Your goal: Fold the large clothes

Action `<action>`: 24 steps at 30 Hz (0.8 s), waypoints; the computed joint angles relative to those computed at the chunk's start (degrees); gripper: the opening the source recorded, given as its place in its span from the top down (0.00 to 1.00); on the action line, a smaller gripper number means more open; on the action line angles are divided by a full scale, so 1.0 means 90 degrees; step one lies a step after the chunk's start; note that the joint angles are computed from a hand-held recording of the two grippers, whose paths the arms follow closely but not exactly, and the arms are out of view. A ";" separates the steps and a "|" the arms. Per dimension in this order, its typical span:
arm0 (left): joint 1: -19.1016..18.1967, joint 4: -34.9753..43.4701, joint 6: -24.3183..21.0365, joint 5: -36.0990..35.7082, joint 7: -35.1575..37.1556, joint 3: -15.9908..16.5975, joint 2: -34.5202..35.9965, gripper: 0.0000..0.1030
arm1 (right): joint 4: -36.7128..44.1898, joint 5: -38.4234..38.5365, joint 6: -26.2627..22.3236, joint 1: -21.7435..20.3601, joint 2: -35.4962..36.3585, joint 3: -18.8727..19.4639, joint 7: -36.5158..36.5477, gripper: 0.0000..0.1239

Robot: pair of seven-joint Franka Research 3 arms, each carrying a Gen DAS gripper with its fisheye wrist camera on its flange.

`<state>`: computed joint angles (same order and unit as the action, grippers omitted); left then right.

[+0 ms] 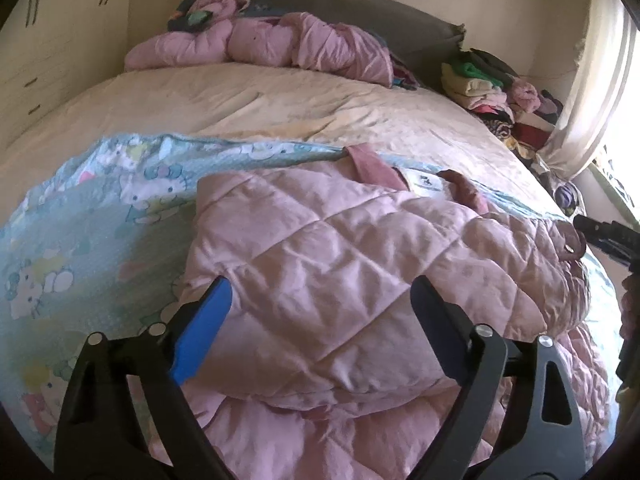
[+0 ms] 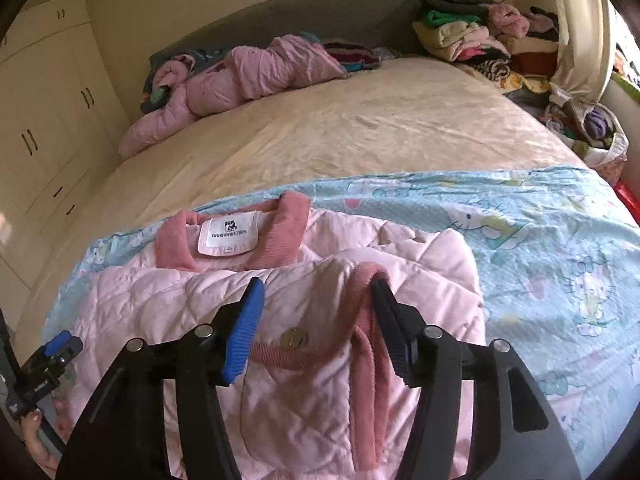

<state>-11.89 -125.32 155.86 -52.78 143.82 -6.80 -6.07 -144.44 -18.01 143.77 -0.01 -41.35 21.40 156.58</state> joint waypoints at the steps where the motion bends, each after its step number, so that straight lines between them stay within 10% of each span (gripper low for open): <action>1: -0.0001 0.0003 -0.0031 0.0044 -0.0007 -0.0007 0.0009 0.21 | 0.0037 -0.0064 -0.0079 -0.0035 -0.0036 0.0079 0.0030 0.55; 14: 0.0174 -0.0082 -0.0022 0.1699 -0.1182 -0.0239 0.0321 0.26 | 0.1302 -0.0894 0.0165 0.0109 0.1055 0.0590 -0.0430 0.35; 24: 0.0161 -0.0073 -0.0097 0.1570 -0.1109 -0.0207 0.0332 0.26 | 0.2003 -0.0950 -0.0473 0.1009 0.2688 -0.0012 -0.0789 0.35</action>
